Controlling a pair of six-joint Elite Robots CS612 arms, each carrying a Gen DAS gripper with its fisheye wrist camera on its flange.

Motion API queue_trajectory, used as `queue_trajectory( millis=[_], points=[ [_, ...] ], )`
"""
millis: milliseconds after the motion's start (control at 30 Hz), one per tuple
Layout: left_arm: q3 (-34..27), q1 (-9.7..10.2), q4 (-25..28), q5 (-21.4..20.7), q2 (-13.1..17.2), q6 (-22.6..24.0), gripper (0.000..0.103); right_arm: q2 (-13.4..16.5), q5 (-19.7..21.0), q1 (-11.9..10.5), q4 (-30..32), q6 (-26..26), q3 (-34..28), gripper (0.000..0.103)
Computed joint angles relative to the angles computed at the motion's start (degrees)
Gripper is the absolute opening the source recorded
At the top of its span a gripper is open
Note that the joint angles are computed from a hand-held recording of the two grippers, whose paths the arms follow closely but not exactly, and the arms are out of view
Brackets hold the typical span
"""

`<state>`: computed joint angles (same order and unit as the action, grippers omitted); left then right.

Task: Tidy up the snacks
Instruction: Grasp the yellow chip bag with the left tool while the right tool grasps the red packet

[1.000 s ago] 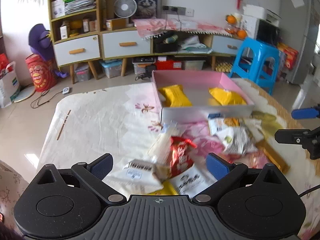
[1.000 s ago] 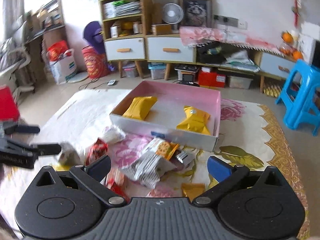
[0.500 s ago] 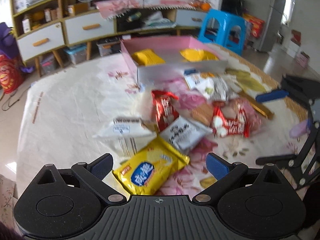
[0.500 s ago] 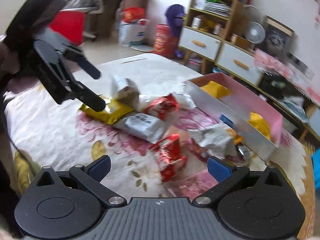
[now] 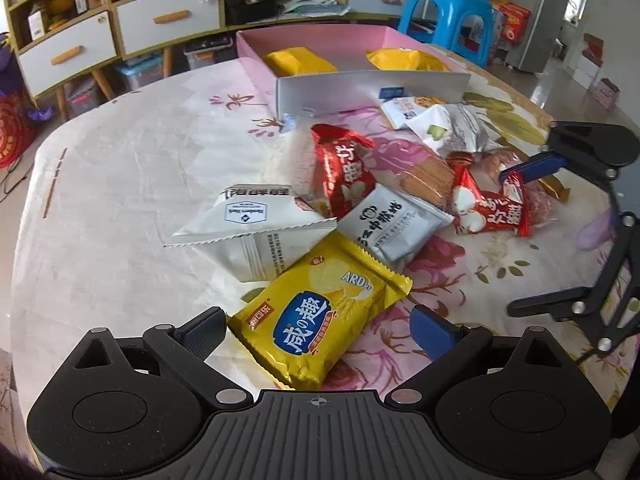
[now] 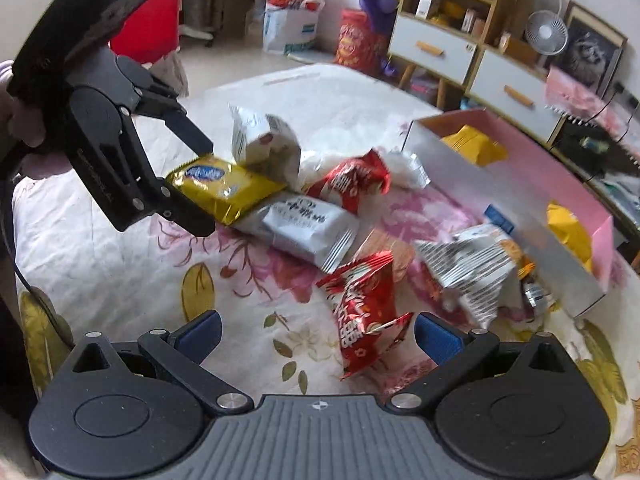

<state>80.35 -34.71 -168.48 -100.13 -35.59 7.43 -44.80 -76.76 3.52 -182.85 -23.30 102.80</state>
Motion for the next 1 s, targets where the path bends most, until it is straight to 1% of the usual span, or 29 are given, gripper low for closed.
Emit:
queue_trajectory(
  millis=[133, 267, 300, 367, 433, 500, 600, 667, 733, 800, 900, 1000],
  points=[
    [0.1, 0.14, 1.6, -2.5, -0.3, 1.5, 0.098, 0.2, 0.7, -0.1, 3.5, 1.6, -0.9, 0.095],
    [-0.3, 0.39, 5.5, -6.8, -0.6, 4.1, 0.098, 0.3, 1.7, -0.4, 7.0, 2.8, -1.7, 0.095],
    [-0.2, 0.32, 6.3, -7.3, -0.7, 4.9, 0.098, 0.4, 1.7, -0.4, 5.6, 2.8, -1.4, 0.096],
    [0.4, -0.21, 5.6, -5.9, -0.8, 6.8, 0.098, 0.5, 1.9, -0.5, 4.9, 2.5, -1.1, 0.096],
    [0.9, -0.70, 4.3, -4.2, -0.9, 7.6, 0.098, 0.5, 1.6, -0.5, 4.3, 2.8, -0.9, 0.096],
    [1.1, -1.00, 3.1, -2.8, -0.7, 7.3, 0.098, 0.5, 1.0, -0.3, 3.8, 3.3, -0.9, 0.096],
    [1.3, -1.28, 0.9, -1.2, -0.4, 5.9, 0.099, 0.6, 0.6, -0.2, 4.8, 3.3, -1.4, 0.096],
    [1.1, -1.37, -0.4, -0.9, 0.0, 5.1, 0.099, 0.6, 0.5, -0.2, 5.3, 2.9, -1.7, 0.095],
    [1.0, -1.59, -1.4, -0.4, 0.3, 5.6, 0.099, 0.7, 0.2, -0.1, 5.4, 3.1, -1.8, 0.095],
    [1.0, -1.61, -1.9, -1.0, 0.4, 5.8, 0.098, 0.7, 0.1, -0.1, 4.9, 2.6, -1.7, 0.095],
    [1.3, -1.59, -1.9, -1.9, 0.2, 5.9, 0.098, 0.7, 0.0, -0.1, 4.4, 1.7, -1.5, 0.092],
    [2.2, -1.59, -2.7, -2.6, -0.2, 6.6, 0.093, 0.4, 0.1, -0.1, 4.0, 1.6, -1.1, 0.086]
  ],
)
